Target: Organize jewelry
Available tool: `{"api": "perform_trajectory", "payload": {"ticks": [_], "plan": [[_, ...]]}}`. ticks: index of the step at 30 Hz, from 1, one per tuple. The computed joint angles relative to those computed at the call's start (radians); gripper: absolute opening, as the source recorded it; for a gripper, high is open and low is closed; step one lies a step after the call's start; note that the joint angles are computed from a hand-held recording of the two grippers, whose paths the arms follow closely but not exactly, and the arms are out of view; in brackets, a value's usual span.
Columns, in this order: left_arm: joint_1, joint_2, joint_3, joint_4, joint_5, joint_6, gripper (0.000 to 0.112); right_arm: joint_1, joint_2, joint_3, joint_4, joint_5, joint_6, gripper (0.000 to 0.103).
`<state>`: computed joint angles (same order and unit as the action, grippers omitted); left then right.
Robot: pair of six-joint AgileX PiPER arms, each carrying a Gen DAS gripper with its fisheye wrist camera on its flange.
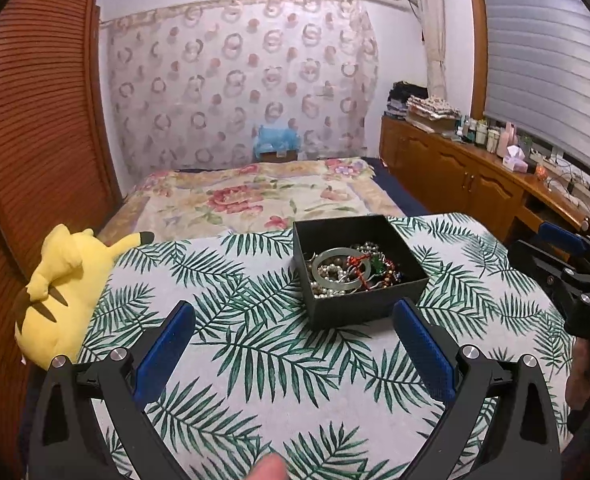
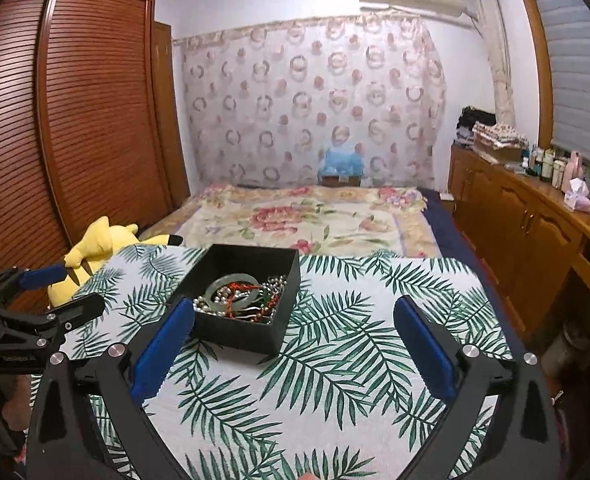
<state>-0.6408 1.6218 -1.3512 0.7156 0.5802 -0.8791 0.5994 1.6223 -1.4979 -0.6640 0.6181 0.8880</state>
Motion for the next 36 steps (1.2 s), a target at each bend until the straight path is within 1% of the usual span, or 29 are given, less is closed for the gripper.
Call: {"api": "perform_trajectory", "payload": {"ticks": [2,9,11,15,21,36], "plan": [[-0.015,-0.016,0.007,0.026,0.021,-0.03,0.095,0.017,-0.013,0.007,-0.034,0.01,0.032,0.101],[-0.039,-0.071,0.062,0.074,0.025,-0.095,0.095,0.066,-0.064,0.05,-0.127,0.042,0.133,0.101],[-0.039,-0.082,0.077,0.083,0.018,-0.106,0.095,0.073,-0.076,0.066,-0.145,0.037,0.154,0.101],[-0.037,-0.093,0.095,0.086,0.004,-0.118,0.095,0.08,-0.09,0.078,-0.157,0.04,0.172,0.101],[-0.046,-0.094,0.098,0.109,0.009,-0.143,0.095,0.079,-0.091,0.08,-0.152,0.036,0.169,0.101],[-0.045,-0.095,0.1,0.106,0.006,-0.139,0.095,0.082,-0.097,0.077,-0.141,0.045,0.16,0.101]]}}
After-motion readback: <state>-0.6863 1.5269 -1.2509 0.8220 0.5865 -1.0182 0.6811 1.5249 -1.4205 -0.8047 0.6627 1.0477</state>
